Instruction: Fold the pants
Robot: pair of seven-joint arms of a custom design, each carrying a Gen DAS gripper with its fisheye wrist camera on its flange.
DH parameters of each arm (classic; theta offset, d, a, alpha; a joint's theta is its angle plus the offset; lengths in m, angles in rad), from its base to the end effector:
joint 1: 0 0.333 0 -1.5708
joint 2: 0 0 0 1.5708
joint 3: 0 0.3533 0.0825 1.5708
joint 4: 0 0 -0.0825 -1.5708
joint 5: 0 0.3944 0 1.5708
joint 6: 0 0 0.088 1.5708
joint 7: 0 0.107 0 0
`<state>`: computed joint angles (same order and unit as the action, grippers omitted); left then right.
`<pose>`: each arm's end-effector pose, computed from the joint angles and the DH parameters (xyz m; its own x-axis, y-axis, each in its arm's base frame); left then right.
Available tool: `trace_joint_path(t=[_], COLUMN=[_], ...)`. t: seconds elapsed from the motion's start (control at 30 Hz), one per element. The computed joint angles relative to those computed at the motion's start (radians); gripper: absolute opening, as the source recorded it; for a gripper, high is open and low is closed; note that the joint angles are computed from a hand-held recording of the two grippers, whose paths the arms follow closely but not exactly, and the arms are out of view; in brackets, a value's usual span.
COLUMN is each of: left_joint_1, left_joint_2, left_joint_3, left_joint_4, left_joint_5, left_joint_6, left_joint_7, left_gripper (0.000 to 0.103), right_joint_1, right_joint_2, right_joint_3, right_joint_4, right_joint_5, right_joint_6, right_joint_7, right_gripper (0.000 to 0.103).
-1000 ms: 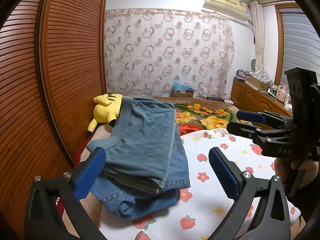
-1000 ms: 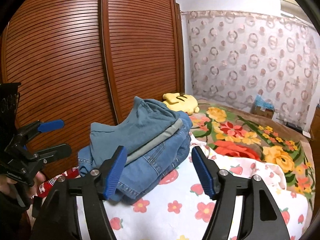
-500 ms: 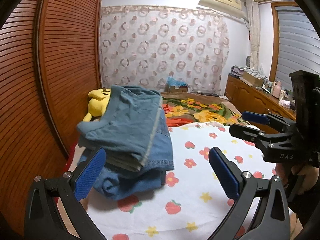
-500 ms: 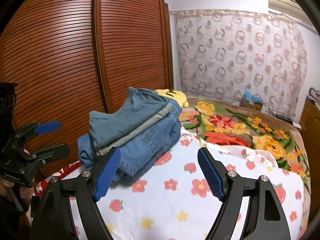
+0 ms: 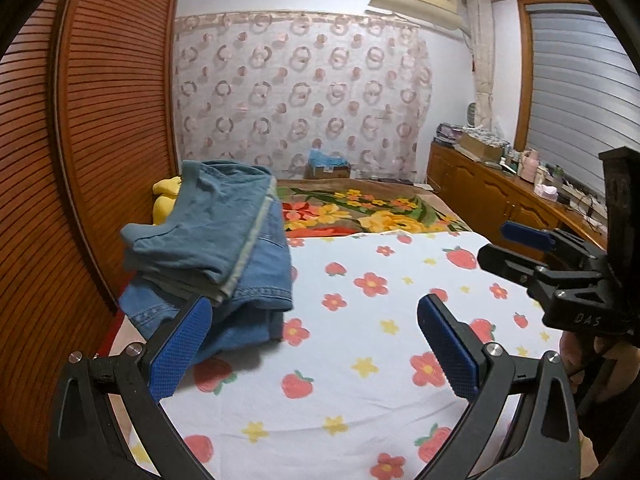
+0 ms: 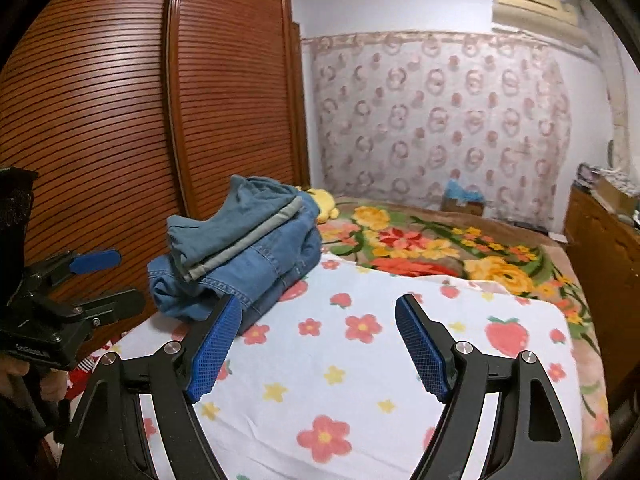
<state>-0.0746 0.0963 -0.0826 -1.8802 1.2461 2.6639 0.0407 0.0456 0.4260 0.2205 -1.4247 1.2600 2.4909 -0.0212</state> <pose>0.6272 -0.1252 0.5523 0.3789 -0.9241 0.0503 -0.4358 -0.2261 -0.8711 0.7378 0.1596 0.5598 0.8190 -0.5733 0.0236 -0.1754 -0.2894 -0.9410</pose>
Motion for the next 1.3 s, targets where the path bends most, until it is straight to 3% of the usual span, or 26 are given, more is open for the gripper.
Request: trace_joint_path(t=[0.17,0.5,0.9,1.3], left_joint_1=[-0.02,-0.05,-0.082,-0.094], left_joint_2=[-0.012,-0.011,-0.003,-0.024], left_joint_3=[-0.016,-0.036,-0.042,-0.056], left_joint_4=[-0.001,0.021,0.045,0.028], left_joint_5=[0.003,0.006,0.009,0.05], left_joint_6=[-0.014,-0.038,-0.035,-0.075], left_joint_7=[0.019,0.012,0.017,-0.028], left_gripper=[0.103,0.103,0.103,0.103], right_joint_1=[-0.022,0.033,0.069,0.097], right_joint_2=[-0.108,-0.244,-0.309,-0.379], right_joint_3=[-0.012,-0.114,-0.16,-0.188], right_joint_4=[-0.144,-0.323,-0.39,-0.474], right_joint_5=[0.133,0.27,0.3,0.419], right_joint_6=[0.026,0.042,0.083,0.126], right_joint_7=[-0.108,-0.179,-0.13,-0.218], right_gripper=[0.081,0.081,0.081,0.081])
